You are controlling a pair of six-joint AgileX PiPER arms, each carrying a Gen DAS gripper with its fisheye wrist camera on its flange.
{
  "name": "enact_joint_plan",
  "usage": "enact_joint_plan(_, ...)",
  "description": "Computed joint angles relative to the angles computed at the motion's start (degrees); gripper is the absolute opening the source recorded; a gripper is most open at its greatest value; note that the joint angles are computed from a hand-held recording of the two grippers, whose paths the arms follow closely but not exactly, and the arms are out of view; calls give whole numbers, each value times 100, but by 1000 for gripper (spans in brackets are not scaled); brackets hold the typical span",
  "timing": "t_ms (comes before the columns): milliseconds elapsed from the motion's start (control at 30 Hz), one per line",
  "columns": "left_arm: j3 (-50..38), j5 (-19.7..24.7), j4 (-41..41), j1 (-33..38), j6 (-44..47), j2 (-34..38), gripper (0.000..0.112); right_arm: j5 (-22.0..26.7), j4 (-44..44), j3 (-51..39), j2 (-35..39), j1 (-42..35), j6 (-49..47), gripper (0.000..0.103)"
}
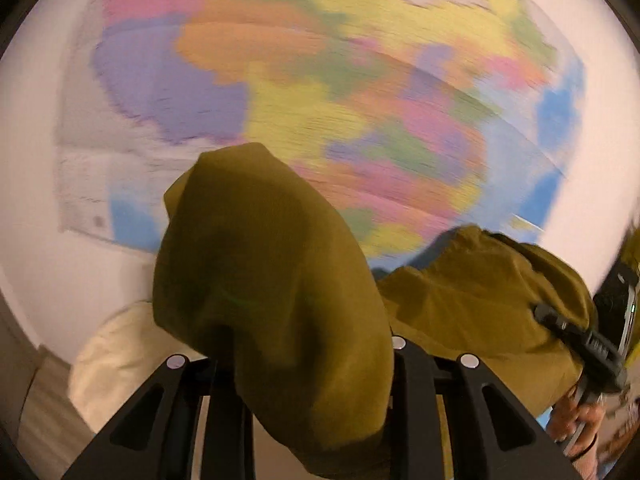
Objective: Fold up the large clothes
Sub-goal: 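Lift the folded trousers with both grippers and carry them toward the pillow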
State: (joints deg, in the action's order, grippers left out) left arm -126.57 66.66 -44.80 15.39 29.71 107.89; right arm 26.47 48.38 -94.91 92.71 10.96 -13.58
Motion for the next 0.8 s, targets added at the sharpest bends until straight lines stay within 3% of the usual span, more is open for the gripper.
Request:
enact_joint_plan(133,-808,-168,107,537,185,948,24,102,190,-1163,1459,456,47,24)
enact_joint_plan(267,-426,-666,228,774,490,1533,24,458,-122,-1619,2305,804,446,23)
enact_joint_plan(367,-611,-500,226,1049,392,2203,26,826,113,-1825,2859,893,527,25)
enact_joint_plan(433,-572,-350,-155,1302,575,2461,29,880,527,-1703,2936,873,281,35)
enact_joint_plan(567,-209,-399,-365,1421,822,2380,33,1333,52,-1713,2796,855,700,55)
enact_joint_plan(633,-121,-394,-379,1413,796,2342,33,1348,578,-1116,2421,718,170,75)
enact_joint_plan(767,91,-219,-641,1436,774,2284,33,1086,1258,363,1473,349,-539,77)
enact_joint_plan(800,108,-203,-661,1448,787,2293,33,918,1444,746,1222,348,-666,68)
